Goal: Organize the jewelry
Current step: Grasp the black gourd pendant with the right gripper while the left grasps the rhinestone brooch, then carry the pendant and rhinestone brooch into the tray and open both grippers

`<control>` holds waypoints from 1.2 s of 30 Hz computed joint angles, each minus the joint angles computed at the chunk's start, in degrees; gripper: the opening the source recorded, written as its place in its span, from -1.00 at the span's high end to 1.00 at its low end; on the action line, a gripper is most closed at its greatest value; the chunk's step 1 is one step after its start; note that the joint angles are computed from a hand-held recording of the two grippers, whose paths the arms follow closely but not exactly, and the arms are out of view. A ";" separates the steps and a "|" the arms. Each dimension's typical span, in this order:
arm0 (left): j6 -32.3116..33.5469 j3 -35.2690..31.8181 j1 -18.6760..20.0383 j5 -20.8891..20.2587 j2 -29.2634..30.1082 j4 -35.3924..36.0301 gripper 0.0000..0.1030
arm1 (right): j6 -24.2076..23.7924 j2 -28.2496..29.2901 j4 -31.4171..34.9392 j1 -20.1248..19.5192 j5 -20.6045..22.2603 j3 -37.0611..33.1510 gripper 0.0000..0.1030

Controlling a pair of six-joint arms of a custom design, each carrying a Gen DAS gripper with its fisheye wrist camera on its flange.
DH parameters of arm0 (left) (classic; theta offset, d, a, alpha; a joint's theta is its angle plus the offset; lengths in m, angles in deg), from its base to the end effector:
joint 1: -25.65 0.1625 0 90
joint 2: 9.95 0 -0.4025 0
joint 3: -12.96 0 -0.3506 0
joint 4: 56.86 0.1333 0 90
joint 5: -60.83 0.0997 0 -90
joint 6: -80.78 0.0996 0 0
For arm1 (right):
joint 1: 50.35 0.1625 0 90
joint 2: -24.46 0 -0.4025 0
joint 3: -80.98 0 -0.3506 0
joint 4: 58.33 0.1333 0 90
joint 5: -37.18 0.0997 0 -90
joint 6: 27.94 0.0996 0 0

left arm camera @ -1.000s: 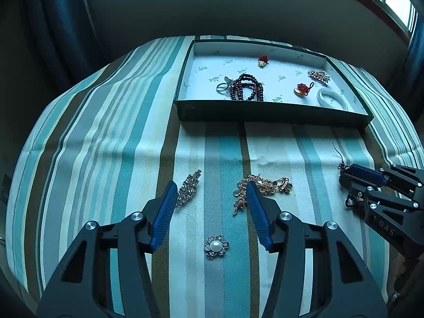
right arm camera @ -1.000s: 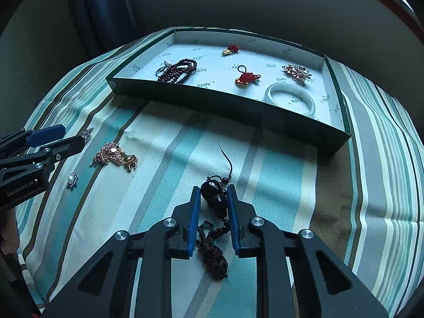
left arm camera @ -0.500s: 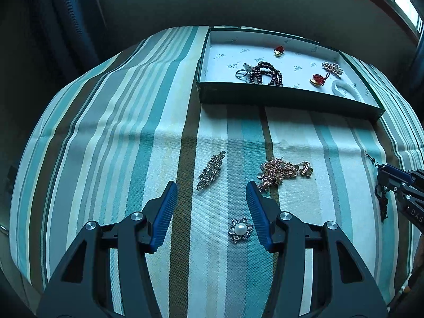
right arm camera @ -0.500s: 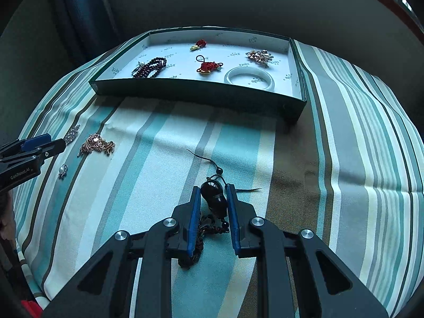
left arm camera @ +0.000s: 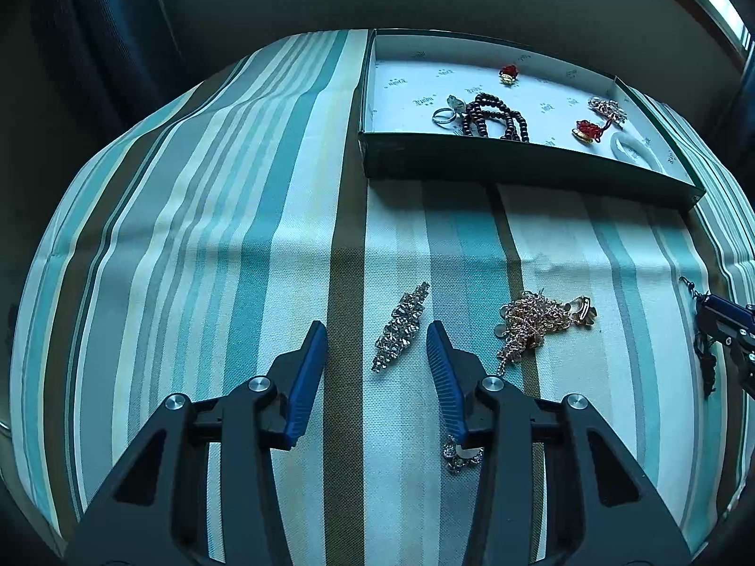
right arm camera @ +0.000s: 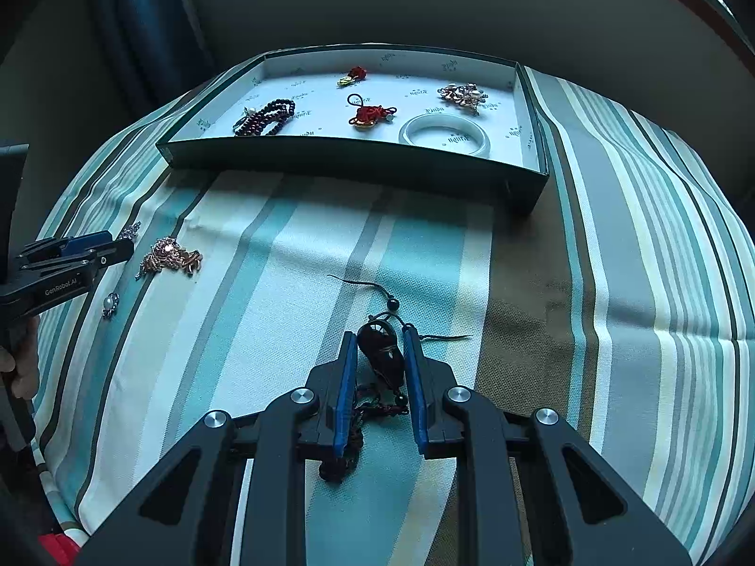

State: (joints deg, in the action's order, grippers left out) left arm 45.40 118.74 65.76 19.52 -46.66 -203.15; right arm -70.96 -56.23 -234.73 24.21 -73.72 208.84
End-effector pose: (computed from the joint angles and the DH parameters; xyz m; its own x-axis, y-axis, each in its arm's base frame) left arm -0.2717 -0.5010 -0.0105 -0.6750 0.1351 -0.7253 0.4355 0.8666 -0.2438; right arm -0.0228 -0.4497 0.2936 -0.7551 -0.1686 0.6335 -0.4226 0.8639 -0.2739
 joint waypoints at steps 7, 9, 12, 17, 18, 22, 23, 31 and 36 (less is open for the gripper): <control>5.57 -0.35 0.32 -1.70 0.39 -2.67 0.55 | 0.29 -0.05 0.25 0.00 -0.05 -0.08 0.60; 6.34 -0.41 0.21 -2.24 0.55 -2.98 0.71 | 0.19 -0.04 0.22 -0.08 -0.01 -0.07 0.60; 6.59 -0.36 -0.05 -1.98 0.74 -2.93 0.73 | 0.19 -0.01 0.21 -0.13 0.01 -0.07 0.60; 6.14 0.05 -0.20 -1.80 0.59 -3.20 0.75 | 0.32 -0.14 0.23 -0.04 0.11 0.03 0.60; 5.92 0.11 -0.23 -1.76 0.56 -3.19 0.75 | 0.35 -0.22 0.16 -0.04 0.19 0.08 0.60; 5.40 0.73 -0.49 -1.69 0.09 -3.88 0.75 | 0.55 -0.55 0.35 0.18 0.40 0.27 0.60; 5.43 0.90 -0.58 -1.68 -0.08 -4.14 0.75 | 0.62 -0.64 0.26 0.21 0.48 0.34 0.60; 5.13 2.10 -1.92 -0.94 -1.63 -5.89 0.75 | 1.39 -2.60 0.21 0.80 1.79 0.67 0.60; 5.65 2.16 -3.00 -0.52 -2.61 -7.42 0.75 | 1.59 -4.31 0.14 1.63 3.20 0.68 0.60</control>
State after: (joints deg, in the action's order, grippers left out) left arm 51.06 120.90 62.77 19.00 -49.27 -210.57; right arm -69.37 -60.54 -234.59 25.83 -70.52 209.53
